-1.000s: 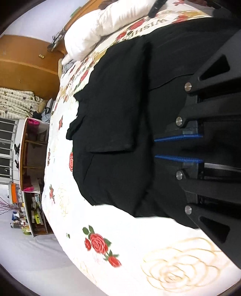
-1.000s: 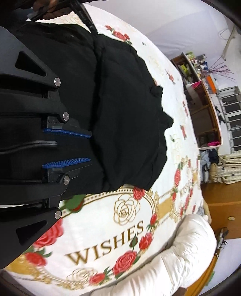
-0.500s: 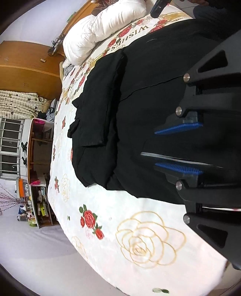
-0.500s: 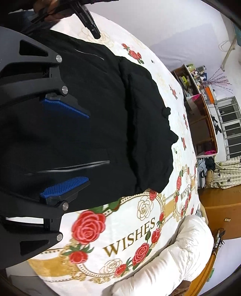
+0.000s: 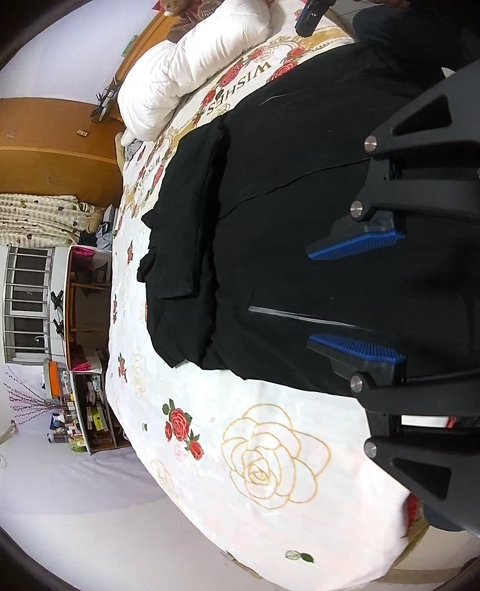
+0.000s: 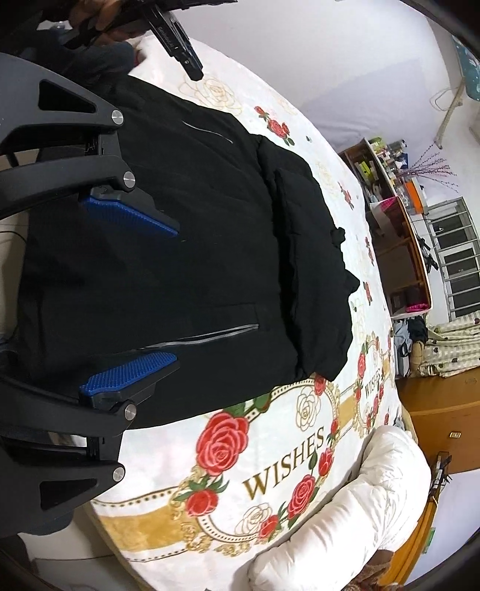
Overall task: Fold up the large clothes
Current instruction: 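Open both tools and lift them off the folded coat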
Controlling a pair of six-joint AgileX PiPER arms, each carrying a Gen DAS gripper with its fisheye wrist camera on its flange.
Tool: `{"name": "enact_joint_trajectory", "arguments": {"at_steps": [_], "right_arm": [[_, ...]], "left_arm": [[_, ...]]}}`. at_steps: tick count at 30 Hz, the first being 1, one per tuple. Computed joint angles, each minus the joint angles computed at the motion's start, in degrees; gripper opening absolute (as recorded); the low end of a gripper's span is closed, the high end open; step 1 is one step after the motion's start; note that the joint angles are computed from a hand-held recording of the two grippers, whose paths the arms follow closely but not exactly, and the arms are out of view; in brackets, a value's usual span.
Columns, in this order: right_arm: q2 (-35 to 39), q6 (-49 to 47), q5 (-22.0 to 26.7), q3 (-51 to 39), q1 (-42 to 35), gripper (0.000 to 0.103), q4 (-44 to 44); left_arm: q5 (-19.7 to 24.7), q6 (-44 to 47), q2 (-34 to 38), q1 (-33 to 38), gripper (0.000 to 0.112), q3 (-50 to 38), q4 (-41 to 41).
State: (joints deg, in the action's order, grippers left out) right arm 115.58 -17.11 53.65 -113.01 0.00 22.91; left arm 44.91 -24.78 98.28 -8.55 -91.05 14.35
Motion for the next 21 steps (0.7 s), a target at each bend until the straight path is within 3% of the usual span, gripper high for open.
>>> {"name": "enact_joint_trajectory", "arguments": {"at_steps": [10,18,21], "right_arm": [[-4.6,-4.13,-3.59,8.69,-0.42,0.066,3.35],[-3.81,-3.1,-3.41,9.41,-1.06,0.067,2.4],[-2.72,-2.03,-3.22,8.8,-1.67,0.072,1.75]], "left_arm": [[-2.18,-3.17,-4.59,-0.25,0.044,7.76,2.5],[-3.0,-3.9,-5.11,0.7,0.044,11.33,2.93],[-3.2,-3.7,-4.38,1.75,0.044,11.84,2.57]]}}
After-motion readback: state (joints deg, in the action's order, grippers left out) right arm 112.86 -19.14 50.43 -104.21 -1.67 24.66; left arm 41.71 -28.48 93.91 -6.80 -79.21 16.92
